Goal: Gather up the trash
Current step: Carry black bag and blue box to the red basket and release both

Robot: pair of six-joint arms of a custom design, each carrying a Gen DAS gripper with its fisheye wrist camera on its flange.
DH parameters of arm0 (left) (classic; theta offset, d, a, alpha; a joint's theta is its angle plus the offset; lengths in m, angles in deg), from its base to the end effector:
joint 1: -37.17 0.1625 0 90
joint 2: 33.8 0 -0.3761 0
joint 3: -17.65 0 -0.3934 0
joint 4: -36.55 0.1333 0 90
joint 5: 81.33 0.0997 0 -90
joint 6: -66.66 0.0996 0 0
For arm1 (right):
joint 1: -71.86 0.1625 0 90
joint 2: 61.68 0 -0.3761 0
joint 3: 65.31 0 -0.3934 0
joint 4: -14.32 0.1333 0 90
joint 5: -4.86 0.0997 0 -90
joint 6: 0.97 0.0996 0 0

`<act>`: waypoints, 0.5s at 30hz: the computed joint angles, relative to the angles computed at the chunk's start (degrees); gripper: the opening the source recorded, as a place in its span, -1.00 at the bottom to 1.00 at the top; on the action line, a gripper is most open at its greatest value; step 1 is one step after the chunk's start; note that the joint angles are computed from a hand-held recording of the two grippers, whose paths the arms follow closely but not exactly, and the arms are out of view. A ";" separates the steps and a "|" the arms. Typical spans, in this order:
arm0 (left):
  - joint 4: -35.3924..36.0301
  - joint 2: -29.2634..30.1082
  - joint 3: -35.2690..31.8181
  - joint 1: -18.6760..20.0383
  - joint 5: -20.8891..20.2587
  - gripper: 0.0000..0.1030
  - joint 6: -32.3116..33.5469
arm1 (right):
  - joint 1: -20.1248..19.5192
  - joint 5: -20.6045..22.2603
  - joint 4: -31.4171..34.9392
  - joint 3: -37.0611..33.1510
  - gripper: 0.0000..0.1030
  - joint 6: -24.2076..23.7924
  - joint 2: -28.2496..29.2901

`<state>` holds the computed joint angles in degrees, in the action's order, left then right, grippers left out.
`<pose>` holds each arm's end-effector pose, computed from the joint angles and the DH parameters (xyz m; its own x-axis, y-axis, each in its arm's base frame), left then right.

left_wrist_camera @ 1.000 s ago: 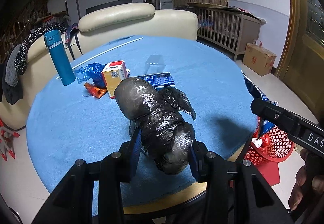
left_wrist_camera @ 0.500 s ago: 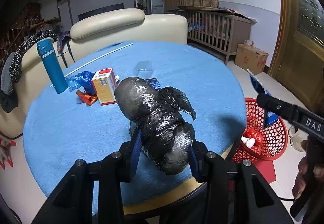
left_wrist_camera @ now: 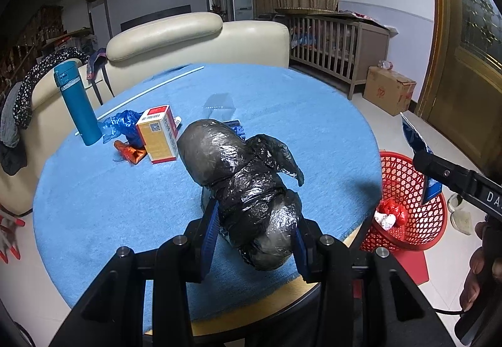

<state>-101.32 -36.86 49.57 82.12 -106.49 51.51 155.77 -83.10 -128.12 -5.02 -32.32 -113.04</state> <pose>-0.4282 -0.7432 -0.0149 -0.6662 -0.0852 -0.7409 0.5128 0.6689 -0.5381 0.0550 -0.7745 0.3917 -0.8909 -0.3055 0.3361 -0.4526 0.6584 -0.6014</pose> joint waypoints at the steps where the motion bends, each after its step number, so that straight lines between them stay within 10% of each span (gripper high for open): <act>1: -0.06 -0.15 0.41 -0.02 0.58 -0.15 -0.09 | -0.14 -0.04 0.05 0.23 0.51 -0.14 -0.18; 15: -3.97 -3.32 5.85 -0.63 1.46 -0.16 -2.39 | 1.91 -0.80 -0.99 2.09 0.51 -3.70 -0.98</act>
